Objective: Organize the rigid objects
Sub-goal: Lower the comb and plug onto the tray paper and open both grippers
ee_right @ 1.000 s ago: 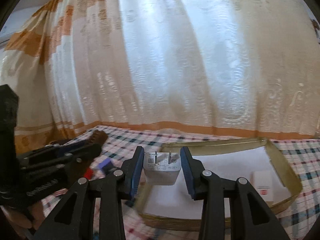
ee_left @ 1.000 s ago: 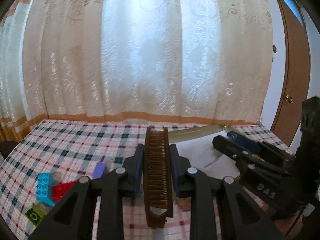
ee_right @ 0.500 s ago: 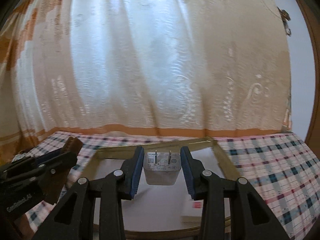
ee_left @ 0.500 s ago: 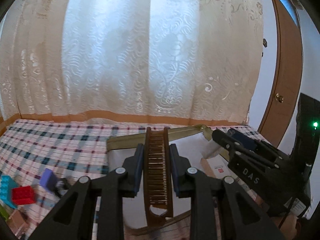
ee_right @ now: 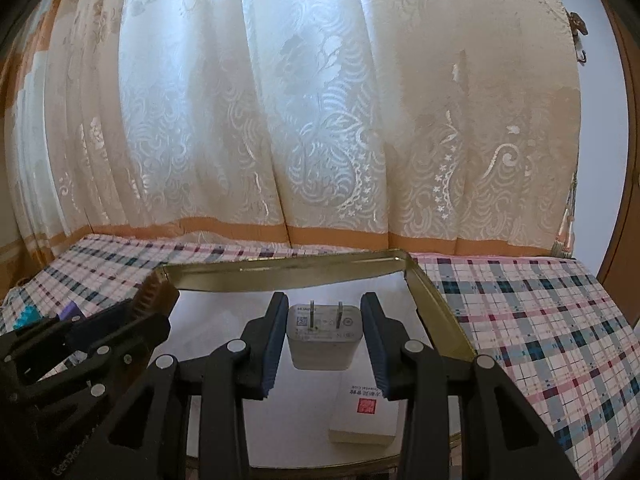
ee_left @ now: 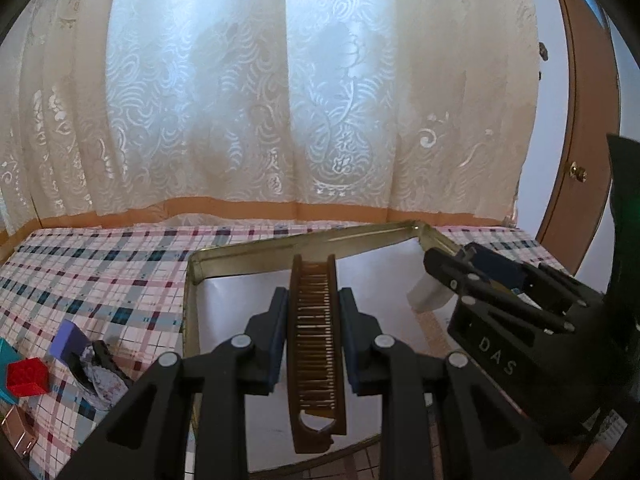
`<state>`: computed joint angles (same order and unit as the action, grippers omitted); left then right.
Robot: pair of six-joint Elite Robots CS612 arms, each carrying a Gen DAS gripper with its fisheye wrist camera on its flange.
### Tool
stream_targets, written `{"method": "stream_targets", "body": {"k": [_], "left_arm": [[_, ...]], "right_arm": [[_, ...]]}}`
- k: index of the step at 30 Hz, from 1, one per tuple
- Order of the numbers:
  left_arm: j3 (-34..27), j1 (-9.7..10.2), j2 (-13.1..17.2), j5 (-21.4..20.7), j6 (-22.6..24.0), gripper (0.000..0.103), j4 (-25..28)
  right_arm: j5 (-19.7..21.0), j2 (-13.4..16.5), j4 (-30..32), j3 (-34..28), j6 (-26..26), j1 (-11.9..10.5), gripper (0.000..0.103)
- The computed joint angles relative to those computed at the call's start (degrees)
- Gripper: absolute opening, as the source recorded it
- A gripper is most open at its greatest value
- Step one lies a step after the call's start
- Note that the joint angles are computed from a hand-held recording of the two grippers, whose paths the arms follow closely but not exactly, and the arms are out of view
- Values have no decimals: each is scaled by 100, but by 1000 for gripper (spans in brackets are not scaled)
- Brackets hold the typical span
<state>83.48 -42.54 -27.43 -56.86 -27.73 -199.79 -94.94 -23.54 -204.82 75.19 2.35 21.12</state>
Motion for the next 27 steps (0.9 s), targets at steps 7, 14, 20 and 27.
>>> {"method": "stream_targets", "body": {"k": [7, 14, 20, 27], "left_arm": [[-76, 26, 34, 14, -138, 23, 491], [-102, 50, 42, 78, -348, 23, 747], [-109, 72, 38, 66, -513, 24, 890], [43, 11, 29, 660, -987, 92, 580]], "right_arm": [[-21, 33, 282, -80, 33, 0, 41], [21, 83, 385, -156, -81, 33, 41], [423, 85, 626, -185, 92, -19, 41], [327, 68, 368, -60, 743, -48, 70]]}}
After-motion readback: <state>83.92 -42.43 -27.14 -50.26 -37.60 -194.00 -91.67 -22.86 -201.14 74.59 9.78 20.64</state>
